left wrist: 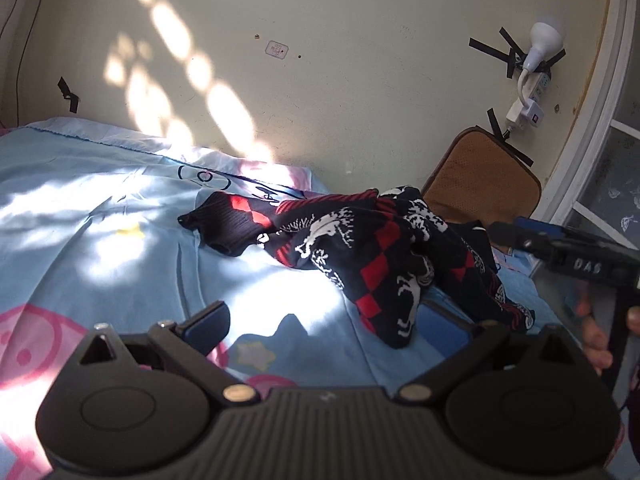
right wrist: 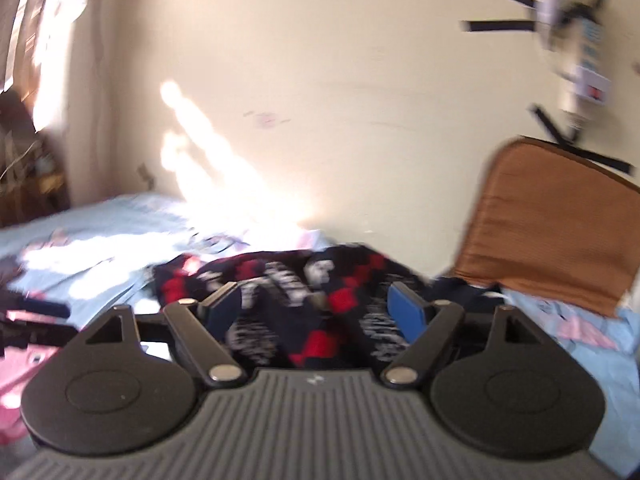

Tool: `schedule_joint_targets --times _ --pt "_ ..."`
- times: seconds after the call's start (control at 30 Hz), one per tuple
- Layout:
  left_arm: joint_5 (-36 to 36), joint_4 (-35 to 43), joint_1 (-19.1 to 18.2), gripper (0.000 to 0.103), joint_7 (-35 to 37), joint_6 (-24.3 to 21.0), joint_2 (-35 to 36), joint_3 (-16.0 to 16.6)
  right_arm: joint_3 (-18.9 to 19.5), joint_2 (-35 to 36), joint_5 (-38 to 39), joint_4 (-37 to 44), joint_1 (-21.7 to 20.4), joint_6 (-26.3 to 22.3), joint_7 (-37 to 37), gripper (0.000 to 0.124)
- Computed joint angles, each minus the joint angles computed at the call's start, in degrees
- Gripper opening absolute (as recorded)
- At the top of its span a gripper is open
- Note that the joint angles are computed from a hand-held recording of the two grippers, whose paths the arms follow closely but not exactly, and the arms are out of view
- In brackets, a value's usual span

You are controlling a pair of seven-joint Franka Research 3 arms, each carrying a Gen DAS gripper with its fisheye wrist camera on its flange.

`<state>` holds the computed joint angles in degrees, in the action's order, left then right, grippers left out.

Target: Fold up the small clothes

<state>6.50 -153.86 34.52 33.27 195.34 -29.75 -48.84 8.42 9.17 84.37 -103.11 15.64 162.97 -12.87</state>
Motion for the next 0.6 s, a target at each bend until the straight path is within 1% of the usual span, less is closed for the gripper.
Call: schedule_joint_targets --times 0.03,0.07,0.1,0.17,0.2,0.23,0.27,0.3,0.33,0.37,0.4,0.47,0.53,0.57,0.6 --pt "0.1 -1.6 -2.6 0.103 -0.2 0.7 -0.5 2.8 0.5 0.8 -2.3 0.3 0.9 -0.2 -2.1 0.083" --pt "0.0 -3.4 -4.9 0.103 -0.3 1.2 -1.5 5.4 1.4 1.6 -3.7 0.4 1.8 0.2 -6.0 0.083" --pt "-0.4 -4.9 -6.6 0.103 -0.3 1.2 -2.9 7.0 2.2 2.8 -5.3 1.2 2.8 1.0 -9.1 0.083" --pt "-1.0 -7.7 -9.0 0.103 -0.5 0.3 -6.0 9.7 3.4 4.8 -8.7 2.4 4.2 2.8 -12.2 0.083" --pt "-1.2 -8.7 -9.7 0.103 -0.8 -0.4 -7.5 10.5 3.6 6.5 -12.1 3.8 5.3 4.4 -11.3 0.081" --pt "-1.2 -9.5 -10.1 0.103 -1.1 -0.9 -8.8 11.0 3.3 8.5 -16.9 5.5 6.4 6.3 -8.3 0.078" --pt "-1.1 -10.2 -10.4 0.103 -1.7 -1.5 -10.1 11.6 2.7 9.7 -20.4 6.2 7.7 8.6 -5.6 0.07" --pt "-1.0 -10.7 -10.5 0.103 -2.3 -1.7 -11.0 11.9 0.1 10.5 -27.0 6.3 9.9 9.4 1.0 0.038" --pt "-0.7 -11.0 -10.5 0.103 -2.8 -1.7 -11.5 12.2 -3.5 10.8 -33.7 6.4 12.4 8.6 10.1 0.016" --pt "-0.5 -11.3 -10.4 0.103 -3.3 -1.2 -11.7 12.6 -5.1 10.5 -36.5 6.3 13.3 7.0 15.5 0.016" --pt "-0.3 -11.6 -10.4 0.103 -3.6 -0.5 -11.5 13.1 -4.7 9.3 -35.5 5.8 12.4 4.9 16.9 0.015" --pt "-0.1 -11.9 -10.8 0.103 -3.7 1.8 -10.5 14.2 -2.4 4.0 -32.1 1.7 8.6 -1.7 19.9 0.015" --pt "-0.5 -11.7 -11.3 0.103 -3.1 4.2 -8.6 15.2 -0.8 -2.8 -26.7 -3.2 3.8 -13.8 19.4 0.014" --pt "-0.9 -11.4 -11.4 0.103 -2.5 5.5 -7.4 15.5 -0.9 -5.3 -25.9 -5.3 2.6 -19.5 19.9 0.014" --pt "-1.4 -11.0 -11.5 0.103 -1.7 6.8 -6.1 15.5 -1.2 -7.6 -26.9 -7.7 2.2 -23.8 20.1 0.014"
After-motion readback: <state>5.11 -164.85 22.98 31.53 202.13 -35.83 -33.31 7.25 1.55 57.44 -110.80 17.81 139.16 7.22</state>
